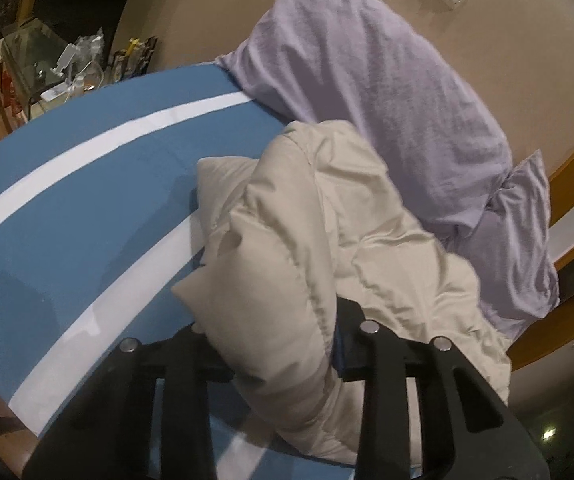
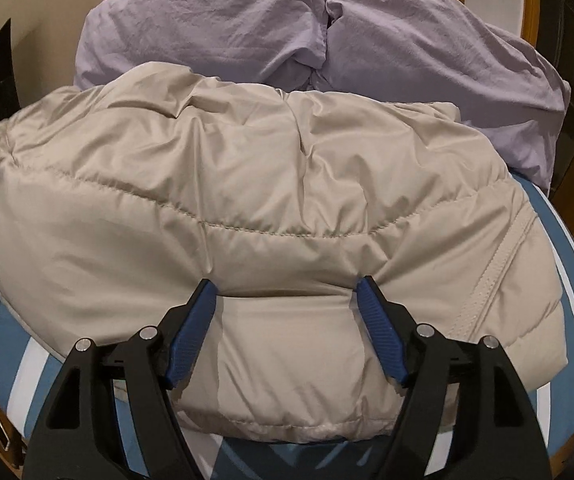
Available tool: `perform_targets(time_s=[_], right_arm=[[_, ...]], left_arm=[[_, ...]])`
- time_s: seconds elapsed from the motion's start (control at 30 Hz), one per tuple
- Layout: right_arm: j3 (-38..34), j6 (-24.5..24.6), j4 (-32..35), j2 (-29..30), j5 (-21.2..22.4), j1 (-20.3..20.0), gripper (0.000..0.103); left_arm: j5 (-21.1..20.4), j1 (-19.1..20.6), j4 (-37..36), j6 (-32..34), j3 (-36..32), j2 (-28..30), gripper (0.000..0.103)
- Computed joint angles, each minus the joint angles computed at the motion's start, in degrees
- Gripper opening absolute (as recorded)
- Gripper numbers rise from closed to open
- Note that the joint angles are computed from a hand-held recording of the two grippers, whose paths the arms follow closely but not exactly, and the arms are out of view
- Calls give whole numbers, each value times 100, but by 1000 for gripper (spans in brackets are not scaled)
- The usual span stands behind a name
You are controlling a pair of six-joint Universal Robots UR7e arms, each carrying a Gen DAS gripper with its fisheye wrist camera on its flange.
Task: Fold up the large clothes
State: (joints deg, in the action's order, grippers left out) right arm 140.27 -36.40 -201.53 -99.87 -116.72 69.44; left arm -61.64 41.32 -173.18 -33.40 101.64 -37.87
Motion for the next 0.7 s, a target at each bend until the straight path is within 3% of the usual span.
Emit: perform_targets(time_s=[0.27,0.53,0.7], right_arm=[[11,-89,-163,82,36,-47,75],[-19,-154,-128,100,112,-80,76],[43,-174,295,-255,578,-286,75]], left_arm=[[-115,-365,-282,304,-203,11,30],[-581,-935,-506,811,-531,204,29],[-862,-1337,-288,1108,-987,562,29]])
